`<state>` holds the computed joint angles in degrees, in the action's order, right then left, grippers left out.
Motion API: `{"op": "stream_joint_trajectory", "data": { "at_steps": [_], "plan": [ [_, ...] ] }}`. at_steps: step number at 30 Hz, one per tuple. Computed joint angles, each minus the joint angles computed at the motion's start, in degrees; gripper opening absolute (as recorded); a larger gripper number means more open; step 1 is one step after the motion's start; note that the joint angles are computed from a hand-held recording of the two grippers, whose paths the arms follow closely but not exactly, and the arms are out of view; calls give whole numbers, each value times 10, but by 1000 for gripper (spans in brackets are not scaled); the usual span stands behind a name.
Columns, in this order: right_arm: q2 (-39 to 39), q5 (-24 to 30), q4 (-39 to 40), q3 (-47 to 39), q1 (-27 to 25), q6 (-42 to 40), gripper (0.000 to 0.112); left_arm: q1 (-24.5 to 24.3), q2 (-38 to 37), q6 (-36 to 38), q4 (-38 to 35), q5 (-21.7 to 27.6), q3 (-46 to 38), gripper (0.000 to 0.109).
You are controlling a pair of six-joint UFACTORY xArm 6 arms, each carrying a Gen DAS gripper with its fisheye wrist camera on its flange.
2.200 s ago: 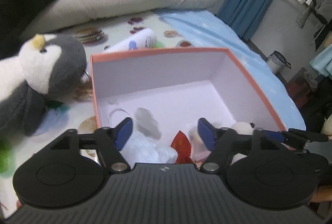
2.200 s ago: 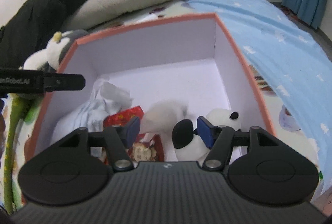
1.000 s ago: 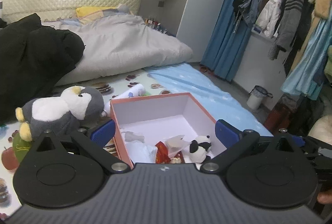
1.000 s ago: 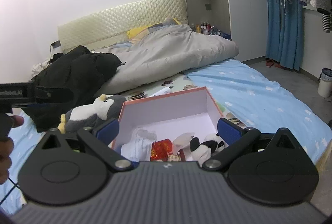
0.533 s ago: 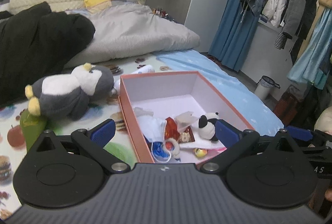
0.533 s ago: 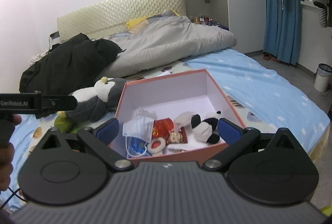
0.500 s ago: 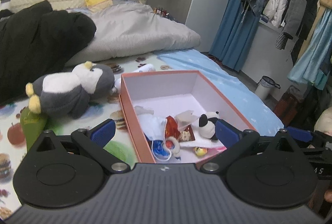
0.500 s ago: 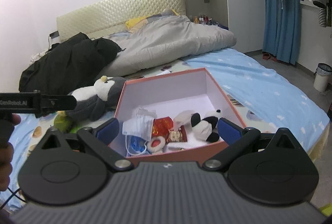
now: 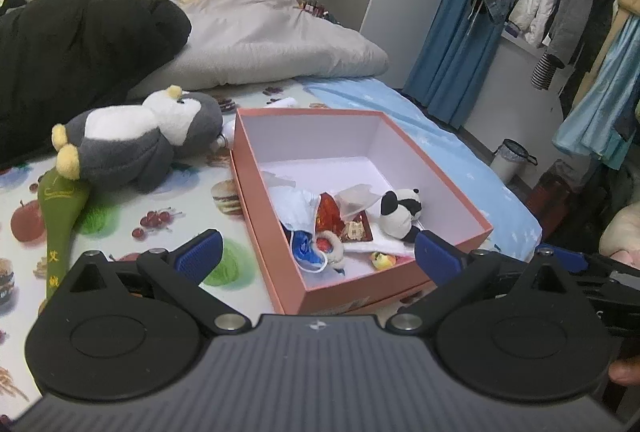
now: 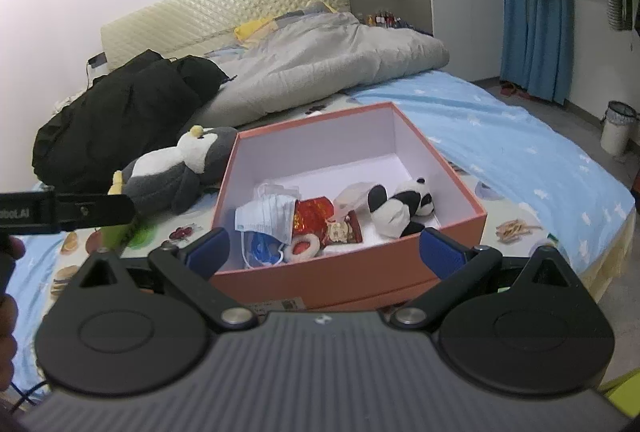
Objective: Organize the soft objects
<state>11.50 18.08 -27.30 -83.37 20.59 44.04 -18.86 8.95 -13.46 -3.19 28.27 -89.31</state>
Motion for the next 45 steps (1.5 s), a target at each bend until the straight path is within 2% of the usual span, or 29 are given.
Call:
{"op": "stream_joint_trajectory", "data": {
  "at_steps": [8, 12, 45],
  "plan": [
    [-11, 4, -30, 20, 3, 31, 103, 0, -5, 13, -17, -3, 17, 103],
    [-11, 3, -9, 26, 2, 20, 103, 1, -5, 10, -14, -4, 19, 103],
    [-12, 0, -17, 24, 2, 17, 103, -3, -7, 5, -3, -2, 24, 103]
  ]
}}
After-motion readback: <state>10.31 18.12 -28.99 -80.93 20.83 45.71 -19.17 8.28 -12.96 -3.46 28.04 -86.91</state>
